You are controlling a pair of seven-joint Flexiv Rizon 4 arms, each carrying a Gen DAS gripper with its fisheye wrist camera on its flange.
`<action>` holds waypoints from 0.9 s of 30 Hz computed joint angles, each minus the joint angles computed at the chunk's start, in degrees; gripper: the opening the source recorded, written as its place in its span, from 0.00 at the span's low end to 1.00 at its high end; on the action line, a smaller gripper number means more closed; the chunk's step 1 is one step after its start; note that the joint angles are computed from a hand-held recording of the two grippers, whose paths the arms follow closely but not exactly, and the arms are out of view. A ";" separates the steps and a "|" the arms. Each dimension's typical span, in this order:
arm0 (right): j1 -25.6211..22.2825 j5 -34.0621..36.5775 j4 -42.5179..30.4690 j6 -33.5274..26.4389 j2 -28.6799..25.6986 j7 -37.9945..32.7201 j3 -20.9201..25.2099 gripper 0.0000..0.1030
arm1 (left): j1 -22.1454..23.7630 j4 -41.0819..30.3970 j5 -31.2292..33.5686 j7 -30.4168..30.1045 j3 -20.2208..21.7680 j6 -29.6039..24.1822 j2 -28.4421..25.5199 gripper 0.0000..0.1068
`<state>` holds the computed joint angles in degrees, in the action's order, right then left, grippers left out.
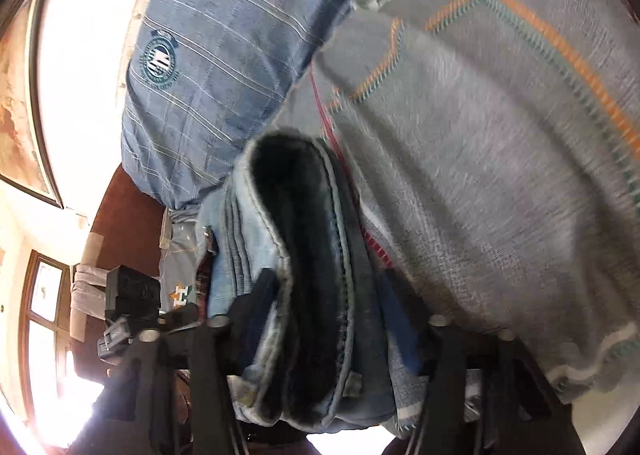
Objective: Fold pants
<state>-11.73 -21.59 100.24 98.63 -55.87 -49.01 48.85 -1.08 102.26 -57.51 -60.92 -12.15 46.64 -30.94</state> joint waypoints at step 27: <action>24.80 5.97 -10.50 -13.47 9.28 -9.25 -21.53 0.33 | -0.57 5.57 2.86 0.47 2.10 16.17 3.15 0.49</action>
<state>13.07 -15.62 89.74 85.16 -46.59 -58.26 27.32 -1.65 107.83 -54.65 -60.45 -10.05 62.81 -27.79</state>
